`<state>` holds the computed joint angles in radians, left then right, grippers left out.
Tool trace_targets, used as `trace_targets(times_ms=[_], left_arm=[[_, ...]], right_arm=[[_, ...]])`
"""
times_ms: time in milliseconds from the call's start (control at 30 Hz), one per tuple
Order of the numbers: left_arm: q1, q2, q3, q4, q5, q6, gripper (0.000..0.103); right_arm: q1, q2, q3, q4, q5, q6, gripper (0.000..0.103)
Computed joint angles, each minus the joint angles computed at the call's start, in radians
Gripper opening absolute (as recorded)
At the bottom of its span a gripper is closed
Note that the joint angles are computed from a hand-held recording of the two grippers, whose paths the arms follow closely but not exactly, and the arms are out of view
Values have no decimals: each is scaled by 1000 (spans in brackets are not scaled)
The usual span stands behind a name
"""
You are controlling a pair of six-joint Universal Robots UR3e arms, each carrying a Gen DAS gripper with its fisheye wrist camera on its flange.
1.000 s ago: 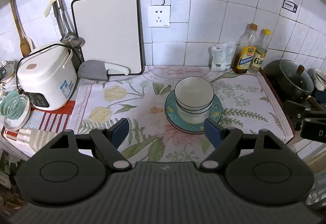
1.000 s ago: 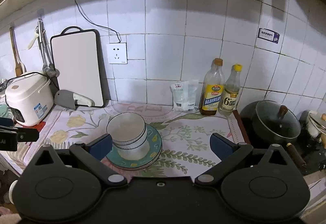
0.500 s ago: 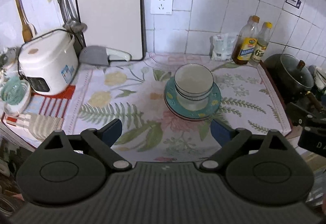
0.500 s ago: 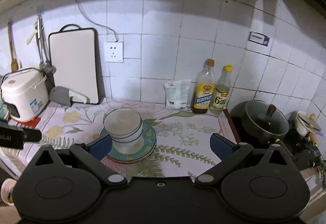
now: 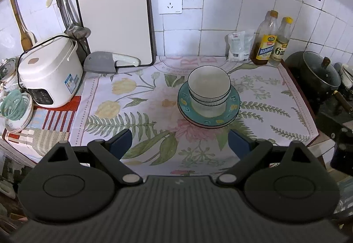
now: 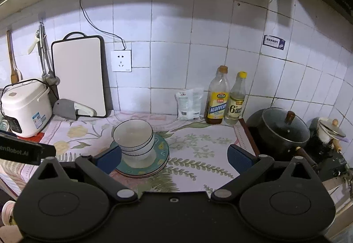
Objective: Organize plates and bowls
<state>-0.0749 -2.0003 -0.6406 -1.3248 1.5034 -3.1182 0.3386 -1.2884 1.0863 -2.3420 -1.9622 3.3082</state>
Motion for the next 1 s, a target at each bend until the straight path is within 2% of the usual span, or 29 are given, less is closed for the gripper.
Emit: trace_targets(times_ms=[200,600,833,1000], left_arm=[[8,32,-58,49,-19,16,94],[-1,67,-139,111,37,14,95],[9,96,-202,172,5,8,95],[9,83,-191,166,-7,8,95]], right_arm=[[16,27,-60,65,-17,19,103],[32,66,-125,112,-6,34,103],[29,70,-131,138,4,52,103],[19,71,-131,145,10,57,103]])
